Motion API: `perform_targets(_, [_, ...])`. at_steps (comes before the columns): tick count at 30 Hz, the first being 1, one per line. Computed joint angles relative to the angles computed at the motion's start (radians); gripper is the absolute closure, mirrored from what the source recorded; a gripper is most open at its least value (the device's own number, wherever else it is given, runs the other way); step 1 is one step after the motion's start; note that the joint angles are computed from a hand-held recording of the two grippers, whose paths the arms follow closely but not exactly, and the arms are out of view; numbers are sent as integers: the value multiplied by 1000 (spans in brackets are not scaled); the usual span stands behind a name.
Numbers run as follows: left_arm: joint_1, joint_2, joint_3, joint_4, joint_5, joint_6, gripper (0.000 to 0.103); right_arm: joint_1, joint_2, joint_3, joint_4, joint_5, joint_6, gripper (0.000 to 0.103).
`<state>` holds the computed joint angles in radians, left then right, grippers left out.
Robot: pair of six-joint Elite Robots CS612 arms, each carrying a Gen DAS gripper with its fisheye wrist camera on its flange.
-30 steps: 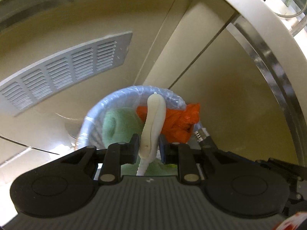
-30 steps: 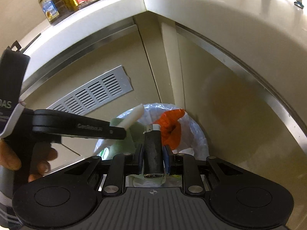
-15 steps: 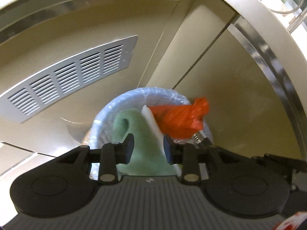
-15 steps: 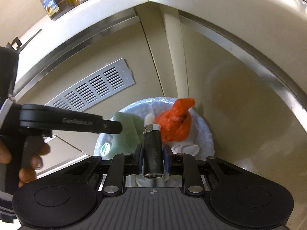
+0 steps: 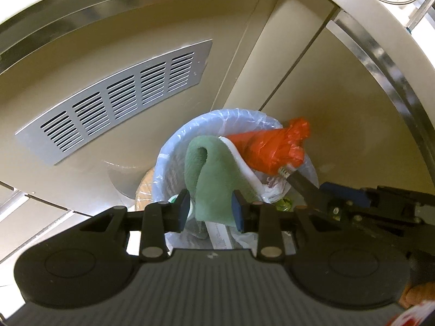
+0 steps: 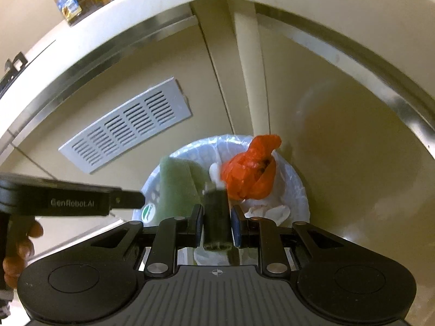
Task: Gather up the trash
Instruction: 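Open the left tool to drop the toothbrush while the right releases the lighter, then raise both open tools from the wastebasket back toward the counter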
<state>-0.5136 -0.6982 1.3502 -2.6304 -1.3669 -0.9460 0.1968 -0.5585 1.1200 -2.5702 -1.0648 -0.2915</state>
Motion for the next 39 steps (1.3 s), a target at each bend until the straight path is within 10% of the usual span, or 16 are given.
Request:
perform_targets(14, [3,-10,13,10,-13,30,69,8,-6,-9,101,-32,-23,79])
perform_targets(39, [-9,-105,66,-50,-33,217,46,-10,-138,99,9,-56,179,38])
